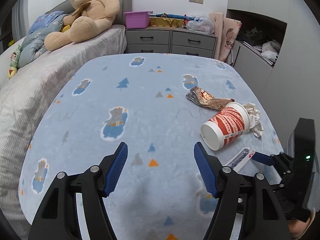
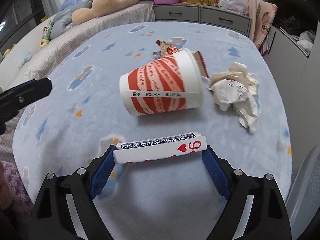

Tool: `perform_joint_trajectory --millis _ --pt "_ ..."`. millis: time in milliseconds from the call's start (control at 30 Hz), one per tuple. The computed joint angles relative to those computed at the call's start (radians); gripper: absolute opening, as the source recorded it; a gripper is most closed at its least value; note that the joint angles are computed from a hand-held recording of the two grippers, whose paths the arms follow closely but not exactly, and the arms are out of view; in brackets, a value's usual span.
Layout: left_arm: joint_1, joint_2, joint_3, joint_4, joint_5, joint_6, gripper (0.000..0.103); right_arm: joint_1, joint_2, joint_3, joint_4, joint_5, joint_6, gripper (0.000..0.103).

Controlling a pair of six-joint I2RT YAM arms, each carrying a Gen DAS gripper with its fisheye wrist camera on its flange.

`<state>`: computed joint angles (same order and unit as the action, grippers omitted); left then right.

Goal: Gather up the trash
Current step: 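Grasp the playing card with the right tool and carry it toward the basket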

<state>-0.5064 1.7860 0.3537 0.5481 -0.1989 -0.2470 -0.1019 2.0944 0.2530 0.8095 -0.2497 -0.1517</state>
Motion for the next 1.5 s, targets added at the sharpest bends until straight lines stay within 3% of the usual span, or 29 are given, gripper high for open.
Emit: perform_joint_trajectory --millis 133,400,633,800,967,1333,1500 --pt "-0.038 0.039 0.018 0.011 -0.010 0.002 0.066 -0.160 -0.078 -0.042 -0.058 -0.092 -0.077 0.084" --pt "-0.147 0.128 0.097 0.025 -0.021 0.050 0.066 -0.515 -0.273 -0.028 -0.352 -0.289 -0.280 0.084" --pt "-0.147 0.244 0.217 -0.004 0.087 0.128 0.066 -0.675 -0.331 0.036 -0.563 -0.405 -0.395 0.084" --pt "-0.146 0.310 0.320 -0.062 0.126 0.203 0.066 -0.714 -0.354 0.049 -0.616 -0.439 -0.433 0.084" --pt "-0.167 0.362 0.386 -0.062 0.099 0.277 0.066 -0.719 -0.343 0.067 -0.644 -0.457 -0.438 0.084" --pt "-0.141 0.415 0.513 -0.140 0.167 0.320 0.066 -0.678 -0.287 0.084 -0.605 -0.437 -0.400 0.084" --pt "-0.135 0.427 0.546 -0.166 0.186 0.359 0.071 -0.675 -0.287 0.083 -0.605 -0.436 -0.397 0.084"
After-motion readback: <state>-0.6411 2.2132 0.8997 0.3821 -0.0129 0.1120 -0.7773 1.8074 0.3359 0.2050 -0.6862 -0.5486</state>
